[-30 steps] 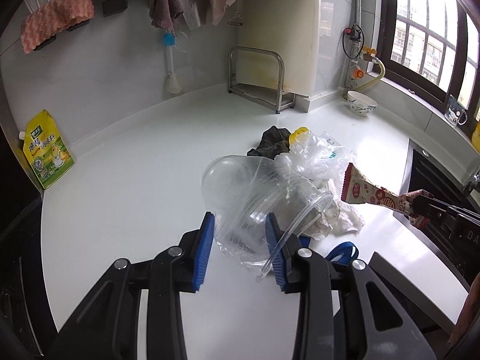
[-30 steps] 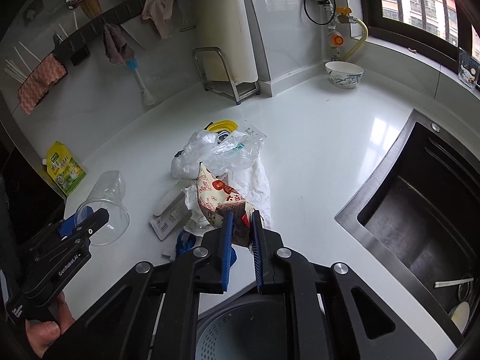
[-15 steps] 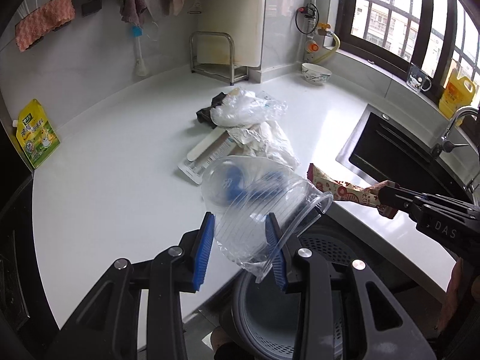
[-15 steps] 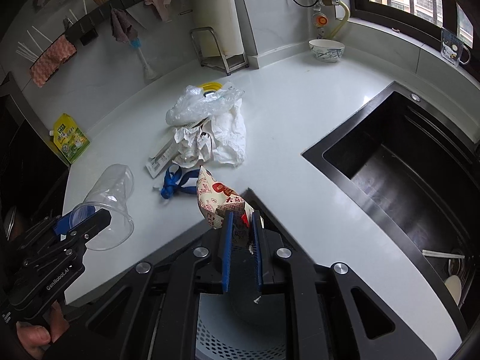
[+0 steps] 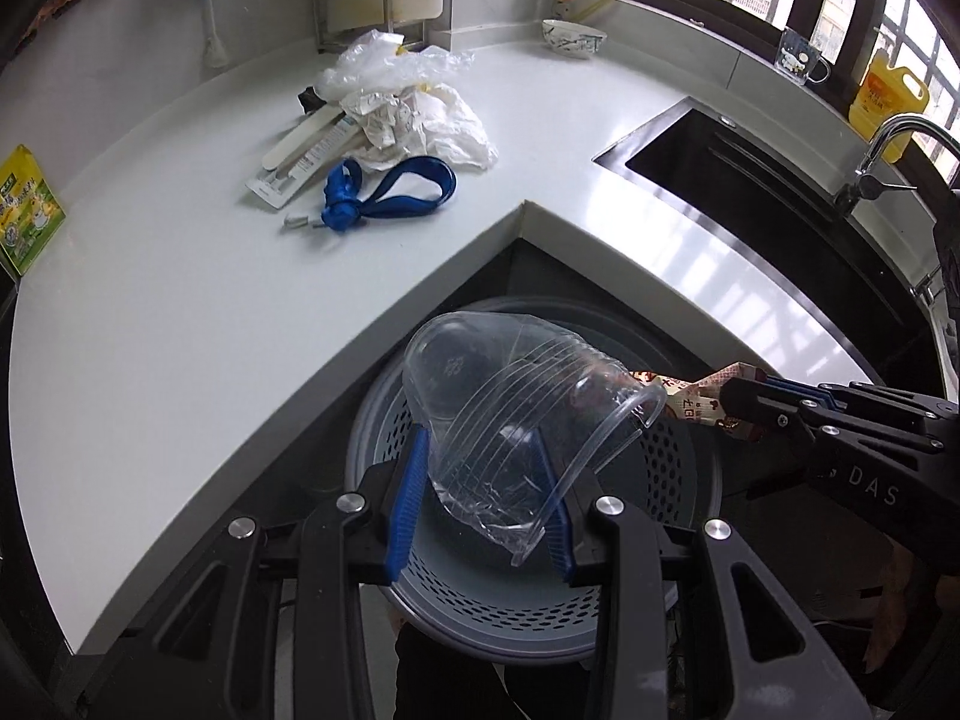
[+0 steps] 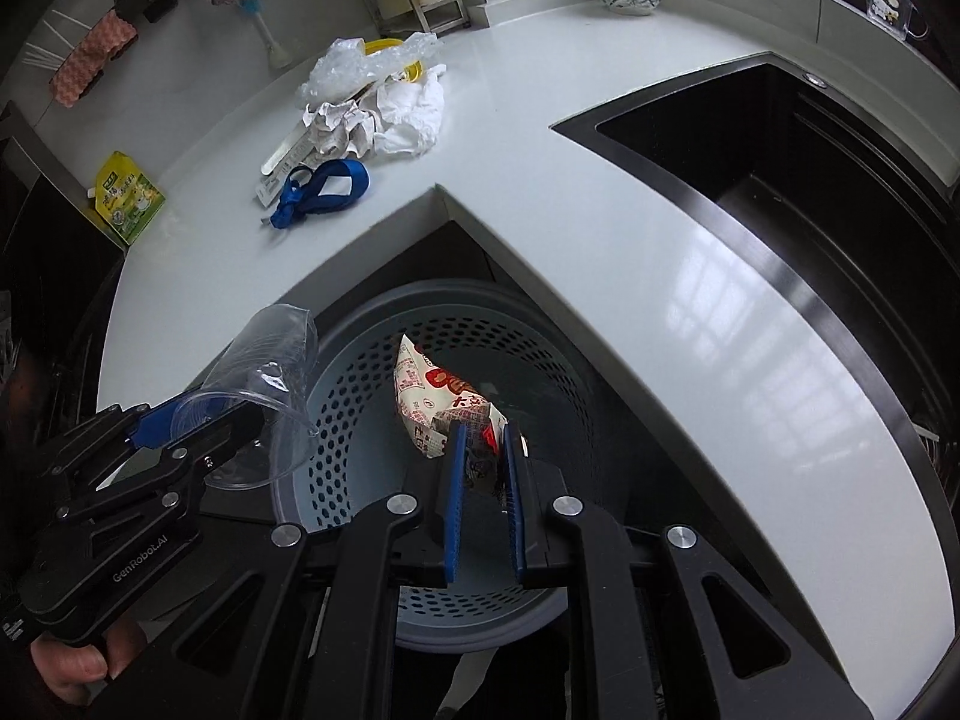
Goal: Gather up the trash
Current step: 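Carry the cup in the left tool while the right tool carries the snack bag over the basket, then open the left tool dropping the cup while the right tool drops the snack bag into the basket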
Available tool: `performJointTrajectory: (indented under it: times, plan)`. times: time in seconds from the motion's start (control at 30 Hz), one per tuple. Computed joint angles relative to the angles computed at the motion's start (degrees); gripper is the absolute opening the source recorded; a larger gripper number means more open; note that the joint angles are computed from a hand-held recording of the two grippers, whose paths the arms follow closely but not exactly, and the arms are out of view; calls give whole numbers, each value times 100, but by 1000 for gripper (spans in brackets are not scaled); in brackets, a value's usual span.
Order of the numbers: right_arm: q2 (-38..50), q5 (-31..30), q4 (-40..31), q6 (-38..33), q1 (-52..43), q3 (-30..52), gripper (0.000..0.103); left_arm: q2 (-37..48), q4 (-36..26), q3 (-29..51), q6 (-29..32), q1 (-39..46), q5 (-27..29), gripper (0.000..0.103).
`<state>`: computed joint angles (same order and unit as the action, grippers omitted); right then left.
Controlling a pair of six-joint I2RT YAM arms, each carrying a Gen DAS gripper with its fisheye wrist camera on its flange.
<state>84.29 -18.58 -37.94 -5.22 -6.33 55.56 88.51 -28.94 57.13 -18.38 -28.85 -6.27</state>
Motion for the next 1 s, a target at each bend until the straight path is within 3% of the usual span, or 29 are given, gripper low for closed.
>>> performJointTrajectory:
  times: [0.43, 0.63, 1.0]
  plan:
    - [308, -35, 348, -205, -17, -601, 14, 645, 302, -206, -352, -83, 81, 38]
    - [354, 20, 437, -173, 15, -613, 24, 566, 250, -272, -565, -104, -100, 59]
    - [163, -99, 297, -349, -127, -679, 25, 441, 75, -221, -717, -130, -290, 61]
